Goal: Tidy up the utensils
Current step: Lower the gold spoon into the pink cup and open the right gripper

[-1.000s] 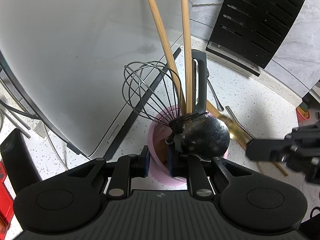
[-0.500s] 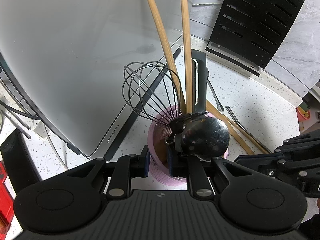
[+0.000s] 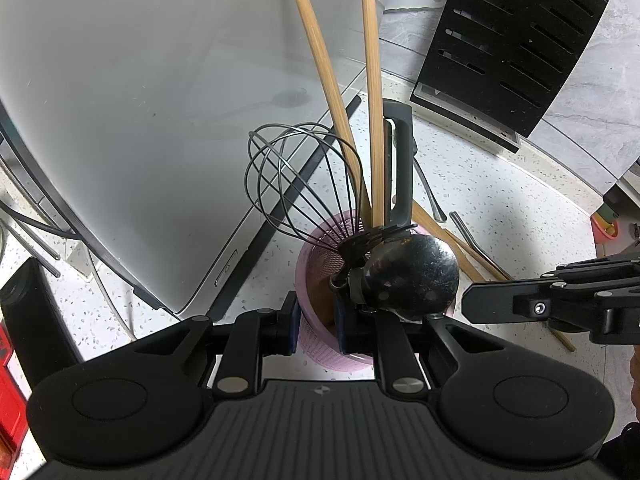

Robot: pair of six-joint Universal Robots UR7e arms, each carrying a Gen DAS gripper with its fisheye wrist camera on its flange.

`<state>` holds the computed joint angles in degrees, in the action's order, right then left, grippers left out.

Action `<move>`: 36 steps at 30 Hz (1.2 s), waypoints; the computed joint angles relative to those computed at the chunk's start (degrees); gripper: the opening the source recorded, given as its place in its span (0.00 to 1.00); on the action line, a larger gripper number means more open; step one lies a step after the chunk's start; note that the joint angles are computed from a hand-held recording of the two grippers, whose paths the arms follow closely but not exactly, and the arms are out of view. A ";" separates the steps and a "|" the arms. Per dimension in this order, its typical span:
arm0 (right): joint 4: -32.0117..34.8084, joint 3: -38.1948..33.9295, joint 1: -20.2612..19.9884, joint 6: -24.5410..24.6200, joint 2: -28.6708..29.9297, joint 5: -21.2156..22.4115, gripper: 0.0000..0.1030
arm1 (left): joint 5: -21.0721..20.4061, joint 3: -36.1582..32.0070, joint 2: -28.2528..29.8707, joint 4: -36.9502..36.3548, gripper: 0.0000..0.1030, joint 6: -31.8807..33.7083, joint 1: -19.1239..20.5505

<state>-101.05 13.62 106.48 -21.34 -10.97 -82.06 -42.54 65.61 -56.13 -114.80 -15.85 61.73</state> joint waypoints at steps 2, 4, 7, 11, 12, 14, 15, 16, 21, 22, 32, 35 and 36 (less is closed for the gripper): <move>-0.29 0.76 -0.13 -0.52 -0.55 -0.23 0.02 | 0.04 -0.02 0.01 0.05 0.18 -0.04 -0.02; 1.65 -0.12 -0.51 -0.69 -0.56 0.60 0.03 | 0.02 0.00 0.00 0.01 0.18 0.04 -0.03; 1.38 3.28 -1.12 -1.20 -2.86 1.35 0.08 | -0.25 0.03 -0.06 -0.16 0.18 0.13 0.00; 0.84 9.02 -1.82 -2.86 -6.42 1.15 0.15 | -0.36 0.35 -0.29 -0.54 0.18 0.30 -0.06; 0.55 10.47 -1.91 -4.16 -7.33 0.57 0.15 | -0.38 0.39 -0.34 -0.58 0.18 0.33 -0.07; 0.22 12.60 -1.97 -6.52 -8.60 -0.76 0.15 | -0.40 0.42 -0.36 -0.60 0.18 0.33 -0.05; -0.01 13.61 -1.95 -7.78 -9.13 -1.56 0.15 | -0.40 0.42 -0.36 -0.60 0.18 0.33 -0.05; 0.03 14.71 -1.93 -9.43 -9.70 -2.55 0.15 | -0.33 0.44 -0.36 -0.61 0.18 0.35 -0.06; -0.83 21.33 -1.44 -16.41 -12.18 -4.12 0.08 | -0.08 0.25 -0.19 -0.31 0.18 0.09 -0.06; -2.64 23.83 -1.19 -18.22 -13.21 -4.02 0.07 | 0.00 0.24 -0.16 -0.27 0.18 0.04 -0.08; -18.17 31.55 0.25 -20.60 -16.16 -1.61 0.04 | 0.07 0.15 -0.02 -0.20 0.18 0.12 -0.08; -21.98 31.99 0.58 -20.73 -15.78 -1.38 0.04 | 0.10 0.17 -0.01 -0.18 0.18 0.10 -0.08; -22.36 31.61 0.59 -20.27 -15.37 -0.96 0.04 | 0.12 0.16 0.00 -0.18 0.18 0.09 -0.09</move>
<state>-123.41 45.23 107.08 -41.61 -26.33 -83.02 -42.42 65.77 -56.12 -114.97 -15.76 61.64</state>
